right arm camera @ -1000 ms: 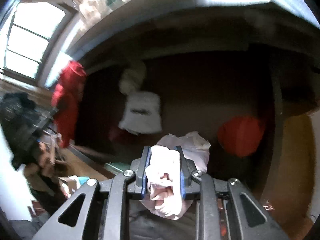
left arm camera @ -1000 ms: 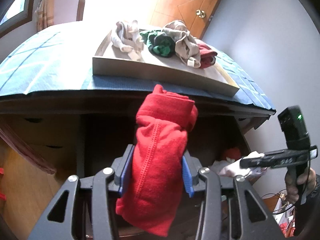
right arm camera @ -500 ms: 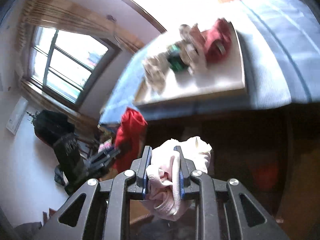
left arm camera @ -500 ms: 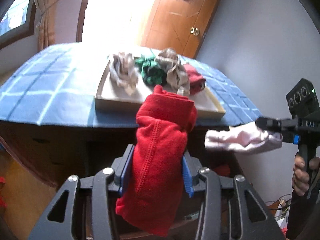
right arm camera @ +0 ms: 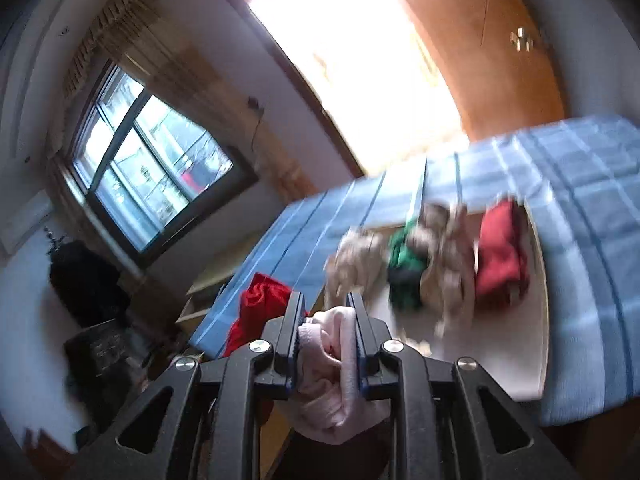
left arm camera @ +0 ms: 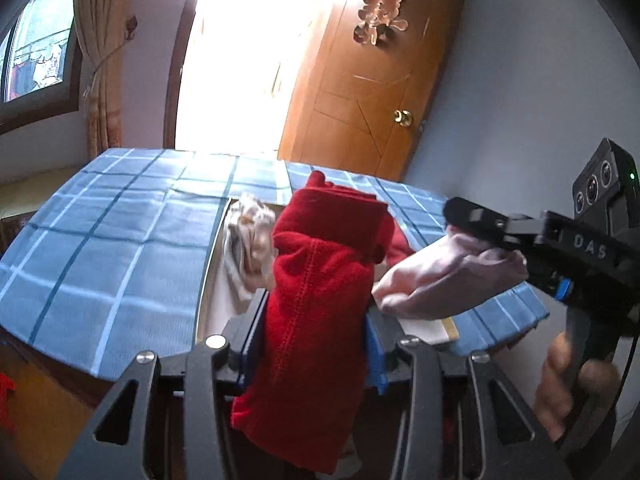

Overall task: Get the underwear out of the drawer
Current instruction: 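Carry red and pink underwear up out of the drawer over the tray with both tools, then lower both items into the tray and open both tools to release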

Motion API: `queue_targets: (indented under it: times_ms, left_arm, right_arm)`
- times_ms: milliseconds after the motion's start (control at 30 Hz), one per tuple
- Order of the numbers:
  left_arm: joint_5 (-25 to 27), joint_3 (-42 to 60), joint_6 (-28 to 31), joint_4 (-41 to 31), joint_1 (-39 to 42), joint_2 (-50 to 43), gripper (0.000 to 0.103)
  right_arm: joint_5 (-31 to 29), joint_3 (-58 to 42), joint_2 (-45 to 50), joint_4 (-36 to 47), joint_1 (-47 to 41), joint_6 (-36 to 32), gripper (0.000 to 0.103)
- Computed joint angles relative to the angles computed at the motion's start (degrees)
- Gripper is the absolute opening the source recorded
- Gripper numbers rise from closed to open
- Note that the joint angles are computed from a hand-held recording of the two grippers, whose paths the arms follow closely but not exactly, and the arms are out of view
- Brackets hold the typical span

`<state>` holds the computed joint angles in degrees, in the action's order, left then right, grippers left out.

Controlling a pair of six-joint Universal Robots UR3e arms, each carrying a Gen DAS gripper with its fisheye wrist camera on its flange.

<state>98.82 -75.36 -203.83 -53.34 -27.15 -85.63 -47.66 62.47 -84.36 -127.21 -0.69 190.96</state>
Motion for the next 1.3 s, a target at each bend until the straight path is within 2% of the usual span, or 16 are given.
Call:
queue_targets:
  times_ms: [67, 167, 267, 333, 467, 633, 700, 767, 833, 967, 1033, 1133, 1167, 1200, 1267, 1300]
  left_arm:
    - [-0.3, 2.2, -0.1, -0.5, 0.9, -2.1, 0.043]
    - [-0.6, 5.5, -0.1, -1.3, 2.2, -5.3, 0.043]
    - [-0.2, 6.9, -0.6, -1.5, 2.9, -7.5, 0.043]
    - [-0.4, 6.5, -0.2, -1.0, 3.3, -7.9, 0.043]
    - [-0.6, 5.4, 0.1, -0.9, 3.3, -8.0, 0.043]
    - [-1.1, 2.3, 0.7, 0.1, 3.9, -6.5, 0.043]
    - [-0.9, 1.9, 0.7, 0.5, 3.8, -6.5, 0.043]
    - [-0.7, 1.9, 0.6, 0.5, 3.6, -6.7, 0.043]
    - [-0.7, 2.2, 0.5, 0.1, 3.1, -7.0, 0.043]
    - [0.0, 2.1, 0.7, -0.2, 2.7, -6.3, 0.043]
    - [0.7, 2.2, 0.8, -0.5, 2.6, -5.8, 0.043]
    - [0.5, 1.7, 1.1, -0.9, 3.3, -5.0, 0.043]
    - [0.5, 1.5, 1.3, -1.0, 3.5, -4.8, 0.043]
    - [0.4, 1.2, 1.4, -1.1, 3.7, -4.4, 0.043]
    - [-0.1, 0.4, 1.5, -0.8, 4.4, -3.8, 0.043]
    - [-0.2, 0.2, 1.5, -0.6, 4.8, -3.6, 0.043]
  right_arm:
    - [-2.6, -5.0, 4.6, -2.3, 1.9, 2.3, 0.023]
    - [-4.4, -12.0, 10.4, -2.5, 3.6, 4.6, 0.013]
    - [-6.4, -21.3, 15.9, 1.9, 4.8, 3.9, 0.012]
    - [-7.4, -22.3, 16.5, 3.0, 5.1, 3.3, 0.012]
    - [-7.7, -14.7, 13.1, 0.3, 3.9, 1.5, 0.012]
    - [-0.8, 3.4, 1.6, 3.1, -0.7, -4.4, 0.016]
    - [0.8, 11.1, -3.0, 5.2, -2.0, -6.5, 0.038]
    - [4.2, 19.2, -7.2, 6.0, -3.7, -6.9, 0.049]
    - [7.1, 23.1, -8.1, 6.3, -4.6, -7.2, 0.049]
    - [11.1, 23.7, -4.8, 6.6, -3.6, -5.8, 0.049]
    - [15.1, 23.8, -1.9, 6.1, -3.4, -3.1, 0.049]
    - [17.1, 23.9, 1.8, 0.3, -2.3, 2.2, 0.049]
    - [18.3, 23.8, 3.1, -1.3, -2.1, 3.8, 0.042]
    - [18.6, 22.9, 3.8, -0.7, -1.7, 3.8, 0.023]
    - [19.1, 21.6, 4.9, 1.0, -1.2, 2.8, 0.009]
    - [18.3, 21.8, 4.7, 0.0, -1.1, 3.5, 0.008]
